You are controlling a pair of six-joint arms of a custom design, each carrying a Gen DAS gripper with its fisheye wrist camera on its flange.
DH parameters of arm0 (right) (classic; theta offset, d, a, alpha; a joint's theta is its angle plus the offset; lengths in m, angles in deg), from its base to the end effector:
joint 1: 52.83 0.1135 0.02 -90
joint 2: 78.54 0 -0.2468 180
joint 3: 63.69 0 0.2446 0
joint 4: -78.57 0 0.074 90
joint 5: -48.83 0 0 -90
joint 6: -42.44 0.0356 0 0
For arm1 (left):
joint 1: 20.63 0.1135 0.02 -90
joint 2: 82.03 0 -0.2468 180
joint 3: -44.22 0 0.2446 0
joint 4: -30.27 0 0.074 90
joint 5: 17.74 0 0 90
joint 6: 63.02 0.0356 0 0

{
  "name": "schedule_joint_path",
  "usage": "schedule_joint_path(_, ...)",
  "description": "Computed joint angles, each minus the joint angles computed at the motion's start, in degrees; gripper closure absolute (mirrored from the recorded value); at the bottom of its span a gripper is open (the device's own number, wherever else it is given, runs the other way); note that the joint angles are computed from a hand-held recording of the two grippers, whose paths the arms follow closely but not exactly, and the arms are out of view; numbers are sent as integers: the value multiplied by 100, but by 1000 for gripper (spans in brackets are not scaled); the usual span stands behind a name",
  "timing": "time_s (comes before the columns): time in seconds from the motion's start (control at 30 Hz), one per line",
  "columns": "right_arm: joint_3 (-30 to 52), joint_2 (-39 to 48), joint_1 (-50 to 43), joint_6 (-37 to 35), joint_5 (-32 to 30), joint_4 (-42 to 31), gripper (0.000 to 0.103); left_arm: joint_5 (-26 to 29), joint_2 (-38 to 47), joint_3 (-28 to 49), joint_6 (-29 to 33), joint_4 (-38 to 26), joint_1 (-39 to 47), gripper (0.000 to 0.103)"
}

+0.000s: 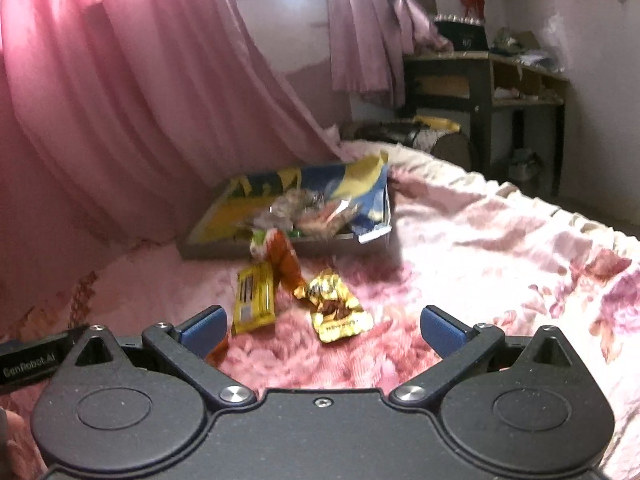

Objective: Organize snacks
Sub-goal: 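Withdraw both open grippers from the box back over the snacks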

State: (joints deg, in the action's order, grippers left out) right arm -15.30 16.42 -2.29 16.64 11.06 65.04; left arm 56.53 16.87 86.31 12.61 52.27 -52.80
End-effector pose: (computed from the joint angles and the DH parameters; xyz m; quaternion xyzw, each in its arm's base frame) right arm 0.1852 0.1807 0.0987 0.2159 0.8479 -0.0342 0.4831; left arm 0.2430 -0.1414 0.0908 0.0732 0.8771 -0.0699 0.4694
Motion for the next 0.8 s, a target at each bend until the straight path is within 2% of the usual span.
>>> schedule_joint_path(0.23,54,115,-303,-74,-586,3,1,83,191,279,85,-364,0,0)
schedule_joint_path(0.4,27,245,-528,-296,-1036,358,1,184,446,716,77,-838,48,0)
schedule_joint_path(0.5,-75,246,-600,-301,-1107,592,0,93,683,1137,192,-1224,23,0)
schedule_joint_path(0.67,-229,146,-707,-54,-1066,706,0,217,1031,1547,366,-1320,0,0)
schedule_joint_path(0.8,-197,104,-822,92,-1107,469,0,475,1351,1814,461,-1271,22,0)
